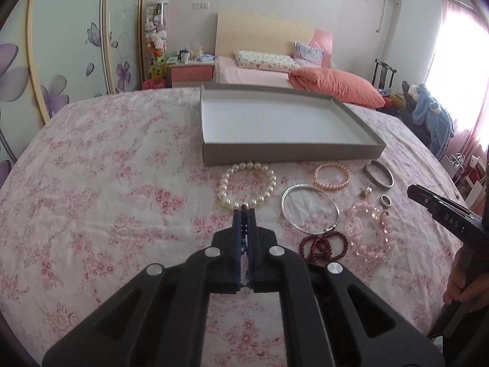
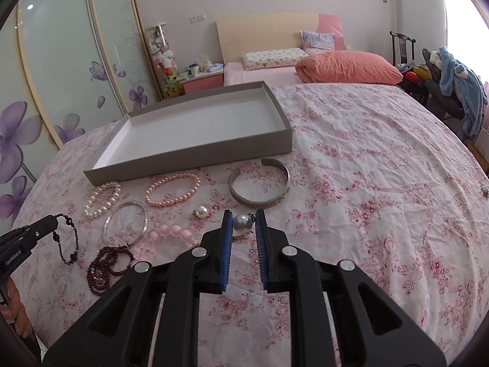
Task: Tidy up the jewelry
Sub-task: 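Carry both items into the gray tray and open both tools to release them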
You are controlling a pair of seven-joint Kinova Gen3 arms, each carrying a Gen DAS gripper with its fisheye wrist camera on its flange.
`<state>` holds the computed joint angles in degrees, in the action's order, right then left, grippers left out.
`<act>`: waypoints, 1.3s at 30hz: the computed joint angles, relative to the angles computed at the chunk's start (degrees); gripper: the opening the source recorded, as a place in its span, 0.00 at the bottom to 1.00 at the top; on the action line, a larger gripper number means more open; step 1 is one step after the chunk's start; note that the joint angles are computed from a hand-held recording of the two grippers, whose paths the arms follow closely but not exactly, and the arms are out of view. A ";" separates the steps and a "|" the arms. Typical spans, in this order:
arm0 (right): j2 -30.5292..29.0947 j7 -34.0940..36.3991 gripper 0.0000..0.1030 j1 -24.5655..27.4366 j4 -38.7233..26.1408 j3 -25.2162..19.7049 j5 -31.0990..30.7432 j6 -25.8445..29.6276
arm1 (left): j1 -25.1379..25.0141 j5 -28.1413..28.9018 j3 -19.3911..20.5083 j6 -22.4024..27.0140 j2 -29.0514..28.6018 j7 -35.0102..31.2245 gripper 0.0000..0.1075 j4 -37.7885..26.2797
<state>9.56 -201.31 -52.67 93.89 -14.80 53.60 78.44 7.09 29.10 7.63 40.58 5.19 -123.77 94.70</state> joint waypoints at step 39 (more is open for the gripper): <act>4.96 13.04 0.16 11.42 -9.10 8.37 13.68 -13.64 | 15.24 -25.45 0.65 -7.46 20.73 26.62 0.04 -30.77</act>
<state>14.52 -188.27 -41.25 84.79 -6.44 67.29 64.80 22.33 3.65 8.28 33.12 25.92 -97.15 63.93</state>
